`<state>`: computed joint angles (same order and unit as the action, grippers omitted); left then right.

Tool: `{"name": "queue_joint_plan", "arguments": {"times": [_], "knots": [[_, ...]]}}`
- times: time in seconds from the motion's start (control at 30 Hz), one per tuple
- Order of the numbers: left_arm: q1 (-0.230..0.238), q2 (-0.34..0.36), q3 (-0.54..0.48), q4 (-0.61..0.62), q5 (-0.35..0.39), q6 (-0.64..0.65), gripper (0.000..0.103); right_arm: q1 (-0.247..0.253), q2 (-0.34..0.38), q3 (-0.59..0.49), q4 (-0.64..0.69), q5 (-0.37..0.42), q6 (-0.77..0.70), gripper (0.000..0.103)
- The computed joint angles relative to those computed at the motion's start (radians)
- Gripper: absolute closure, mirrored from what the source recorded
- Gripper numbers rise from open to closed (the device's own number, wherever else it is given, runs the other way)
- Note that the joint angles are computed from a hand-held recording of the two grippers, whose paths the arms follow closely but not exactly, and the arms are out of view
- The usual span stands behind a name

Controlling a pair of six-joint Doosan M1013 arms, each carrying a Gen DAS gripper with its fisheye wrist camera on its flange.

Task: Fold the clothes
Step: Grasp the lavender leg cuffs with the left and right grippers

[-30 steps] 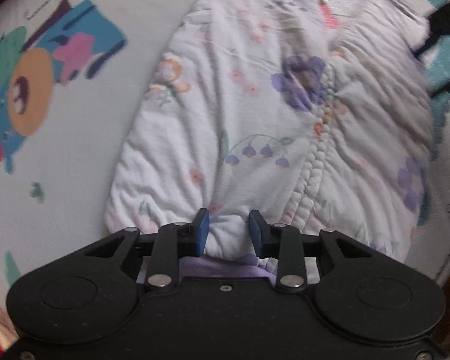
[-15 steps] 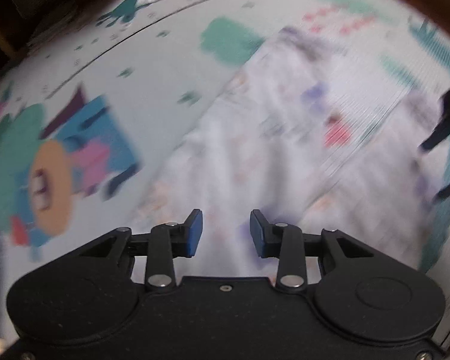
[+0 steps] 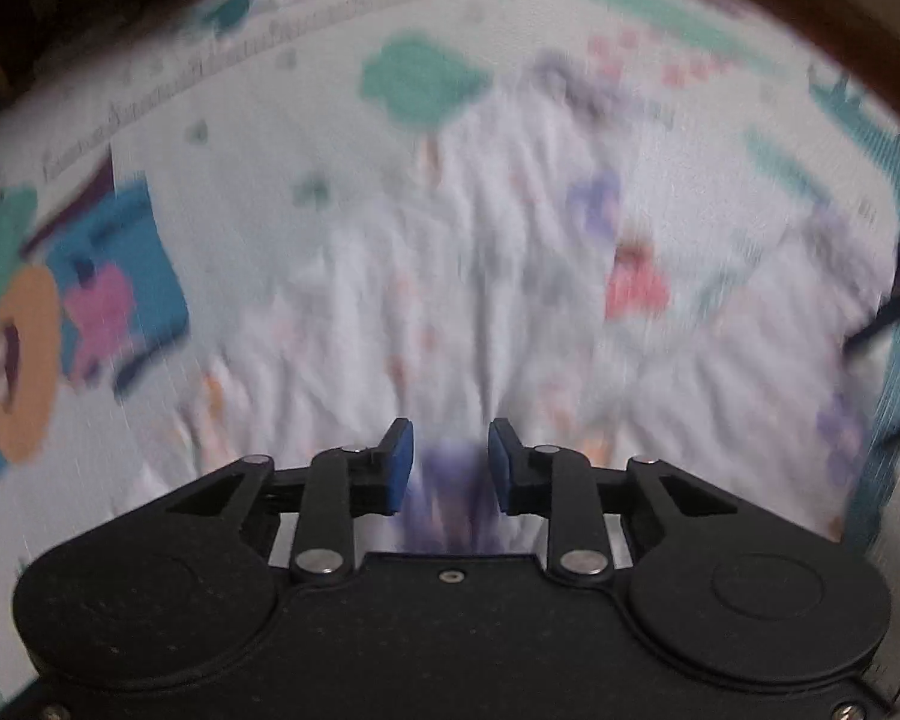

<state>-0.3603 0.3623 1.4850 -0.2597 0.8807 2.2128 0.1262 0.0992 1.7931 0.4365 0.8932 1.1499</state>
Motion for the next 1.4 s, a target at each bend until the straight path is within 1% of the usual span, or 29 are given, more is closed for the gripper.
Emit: {"name": "queue_joint_plan", "arguments": {"times": [0.03, 0.07, 0.13, 0.23, 0.27, 0.37, 0.43, 0.47, 0.57, 0.63, 0.67, 0.73, 0.83, 0.9, 0.97, 1.1, 1.23, 1.3, 1.33, 1.4], "knots": [[0.002, -0.006, 0.008, -0.009, -0.014, 0.004, 0.077, -0.002, 0.001, 0.000, -0.012, -0.006, 0.006, 0.043], [0.004, -0.009, 0.005, -0.007, -0.006, -0.009, 0.077, -0.001, -0.002, 0.001, -0.026, -0.018, -0.002, 0.043], [0.023, -0.026, 0.008, -0.073, 0.010, 0.012, 0.076, 0.007, -0.009, 0.004, -0.048, -0.044, -0.043, 0.043], [0.050, -0.063, 0.042, -0.160, 0.027, 0.073, 0.061, 0.011, -0.022, 0.010, -0.057, -0.064, -0.117, 0.043], [0.057, -0.077, 0.058, -0.181, 0.033, 0.104, 0.057, 0.013, -0.023, 0.012, -0.060, -0.065, -0.131, 0.043], [0.076, -0.125, 0.118, -0.233, 0.044, 0.216, 0.054, 0.019, -0.033, 0.023, -0.084, -0.066, -0.173, 0.043], [0.087, -0.161, 0.166, -0.261, 0.043, 0.306, 0.053, 0.031, -0.046, 0.034, -0.136, -0.070, -0.200, 0.043], [0.092, -0.181, 0.192, -0.274, 0.041, 0.351, 0.049, 0.038, -0.054, 0.043, -0.167, -0.076, -0.218, 0.043], [0.109, -0.237, 0.267, -0.285, 0.027, 0.460, 0.049, 0.051, -0.077, 0.069, -0.222, -0.093, -0.255, 0.042], [0.117, -0.268, 0.308, -0.273, 0.006, 0.518, 0.047, 0.059, -0.091, 0.088, -0.257, -0.113, -0.251, 0.038], [0.123, -0.283, 0.330, -0.269, -0.006, 0.551, 0.044, 0.062, -0.098, 0.097, -0.276, -0.124, -0.246, 0.038], [0.135, -0.311, 0.371, -0.267, -0.046, 0.616, 0.041, 0.069, -0.109, 0.111, -0.306, -0.133, -0.243, 0.038], [0.154, -0.339, 0.415, -0.269, -0.087, 0.705, 0.041, 0.082, -0.126, 0.135, -0.382, -0.168, -0.250, 0.038], [0.160, -0.356, 0.445, -0.260, -0.131, 0.772, 0.041, 0.075, -0.137, 0.149, -0.380, -0.191, -0.284, 0.042], [0.167, -0.372, 0.474, -0.275, -0.182, 0.864, 0.041, 0.071, -0.147, 0.163, -0.386, -0.222, -0.312, 0.042], [0.170, -0.378, 0.507, -0.292, -0.268, 1.041, 0.041, 0.070, -0.145, 0.179, -0.441, -0.249, -0.365, 0.043], [0.168, -0.362, 0.514, -0.332, -0.307, 1.203, 0.042, 0.062, -0.136, 0.178, -0.435, -0.260, -0.410, 0.043], [0.168, -0.354, 0.517, -0.357, -0.325, 1.284, 0.042, 0.056, -0.126, 0.172, -0.410, -0.246, -0.459, 0.043], [0.167, -0.350, 0.515, -0.367, -0.328, 1.314, 0.042, 0.053, -0.123, 0.169, -0.395, -0.241, -0.496, 0.043], [0.162, -0.342, 0.505, -0.352, -0.324, 1.321, 0.045, 0.044, -0.115, 0.155, -0.369, -0.223, -0.560, 0.043]]}}
